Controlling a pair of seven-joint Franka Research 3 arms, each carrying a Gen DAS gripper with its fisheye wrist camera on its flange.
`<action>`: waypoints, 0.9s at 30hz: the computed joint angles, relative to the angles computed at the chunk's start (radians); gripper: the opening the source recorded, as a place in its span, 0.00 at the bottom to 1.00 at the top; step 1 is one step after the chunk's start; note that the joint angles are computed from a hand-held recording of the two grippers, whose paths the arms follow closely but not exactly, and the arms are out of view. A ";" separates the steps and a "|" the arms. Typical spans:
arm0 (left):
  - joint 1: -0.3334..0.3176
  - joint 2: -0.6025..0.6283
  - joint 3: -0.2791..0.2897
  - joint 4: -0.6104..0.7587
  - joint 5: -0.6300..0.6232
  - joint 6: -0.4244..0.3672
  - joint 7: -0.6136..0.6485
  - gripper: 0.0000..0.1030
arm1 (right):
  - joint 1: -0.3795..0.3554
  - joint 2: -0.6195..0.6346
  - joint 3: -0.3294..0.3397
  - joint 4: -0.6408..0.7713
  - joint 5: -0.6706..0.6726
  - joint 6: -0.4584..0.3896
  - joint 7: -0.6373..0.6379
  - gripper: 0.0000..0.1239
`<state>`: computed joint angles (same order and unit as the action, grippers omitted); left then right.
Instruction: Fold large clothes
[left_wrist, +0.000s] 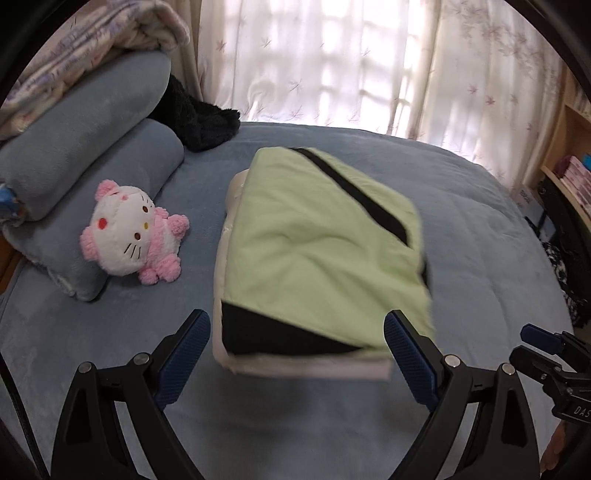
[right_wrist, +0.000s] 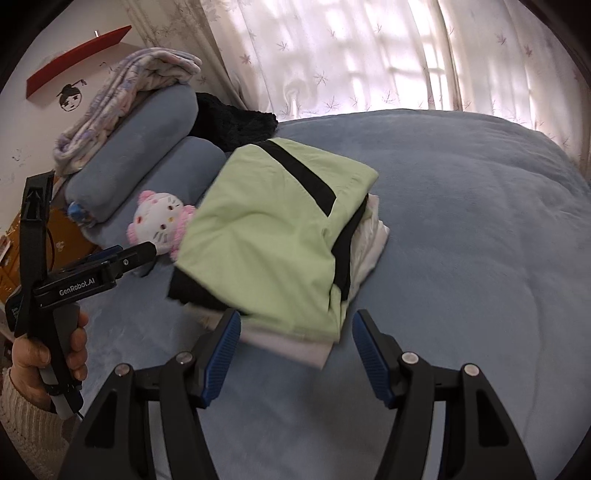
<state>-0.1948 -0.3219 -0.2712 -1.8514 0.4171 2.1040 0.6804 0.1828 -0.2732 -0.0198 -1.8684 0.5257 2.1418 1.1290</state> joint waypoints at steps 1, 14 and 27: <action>-0.008 -0.014 -0.017 0.015 0.001 -0.031 -0.012 0.92 | -0.005 -0.037 -0.006 -0.010 -0.007 -0.032 0.009 0.51; -0.107 -0.098 -0.183 0.183 0.015 -0.303 -0.173 0.92 | -0.040 -0.322 -0.098 -0.020 -0.001 -0.291 -0.008 0.51; -0.235 0.073 -0.403 0.450 0.195 -0.523 -0.296 0.92 | -0.050 -0.450 -0.210 0.047 0.096 -0.510 -0.033 0.51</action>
<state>-0.4294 -0.2486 -0.6746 -1.4010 0.6123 1.5807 0.3844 0.1324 -0.7235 -0.2299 -1.8211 0.6217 1.6318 1.0960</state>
